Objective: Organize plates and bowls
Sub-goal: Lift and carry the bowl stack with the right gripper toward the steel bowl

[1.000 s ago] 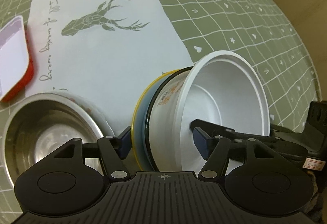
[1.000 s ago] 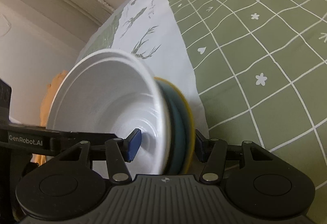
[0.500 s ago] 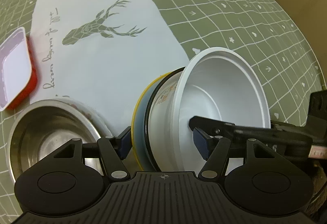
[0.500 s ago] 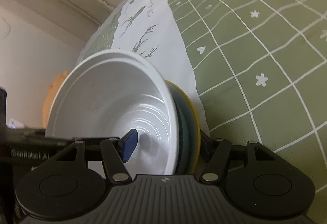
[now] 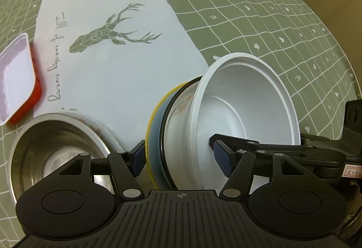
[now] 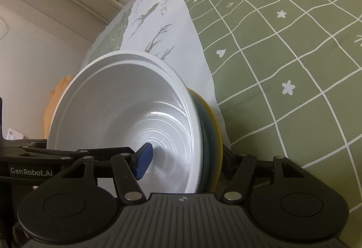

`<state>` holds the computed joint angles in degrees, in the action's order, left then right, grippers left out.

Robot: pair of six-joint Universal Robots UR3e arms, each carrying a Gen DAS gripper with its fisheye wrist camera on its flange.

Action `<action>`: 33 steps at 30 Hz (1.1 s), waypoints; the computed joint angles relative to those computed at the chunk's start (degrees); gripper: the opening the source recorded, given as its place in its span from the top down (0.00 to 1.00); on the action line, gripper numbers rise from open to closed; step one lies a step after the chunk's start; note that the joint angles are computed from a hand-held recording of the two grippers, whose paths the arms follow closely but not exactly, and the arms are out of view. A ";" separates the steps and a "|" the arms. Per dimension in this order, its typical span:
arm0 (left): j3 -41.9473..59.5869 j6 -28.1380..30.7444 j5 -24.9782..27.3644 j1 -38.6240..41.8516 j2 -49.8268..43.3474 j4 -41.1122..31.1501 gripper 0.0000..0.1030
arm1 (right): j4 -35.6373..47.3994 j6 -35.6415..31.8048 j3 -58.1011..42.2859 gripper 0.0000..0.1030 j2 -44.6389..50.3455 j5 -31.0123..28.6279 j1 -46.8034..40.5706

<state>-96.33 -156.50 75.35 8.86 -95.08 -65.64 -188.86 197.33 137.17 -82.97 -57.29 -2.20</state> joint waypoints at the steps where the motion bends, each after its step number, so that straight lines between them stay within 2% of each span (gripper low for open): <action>1: 0.07 0.17 0.02 0.07 -0.11 -0.18 0.34 | 0.37 -0.27 -0.16 0.40 -0.12 -0.26 0.21; 11: -0.46 0.66 -1.27 1.27 -0.38 -0.46 0.30 | 1.93 -1.08 -0.25 0.40 -0.32 0.71 -0.21; 14: 0.29 0.73 -2.16 1.65 -0.30 -1.66 0.30 | 4.05 -1.05 -1.18 0.47 -1.21 -0.02 0.64; 18: 1.56 0.53 -3.33 2.05 -1.05 -3.58 0.30 | 10.27 -1.18 -3.29 0.46 -3.77 -1.66 1.40; 23: 2.60 1.30 -5.32 1.94 -1.65 -6.27 0.30 | 13.71 -2.62 -2.63 0.46 -8.11 -4.85 1.73; 28: 1.94 1.81 -5.21 0.79 -1.78 -4.81 0.30 | 14.47 -3.87 -0.59 0.45 -10.08 -4.10 -0.54; 33: 2.31 2.69 -7.25 2.35 -2.35 -6.05 0.30 | 13.26 -3.50 0.22 0.43 -10.03 -3.74 -0.77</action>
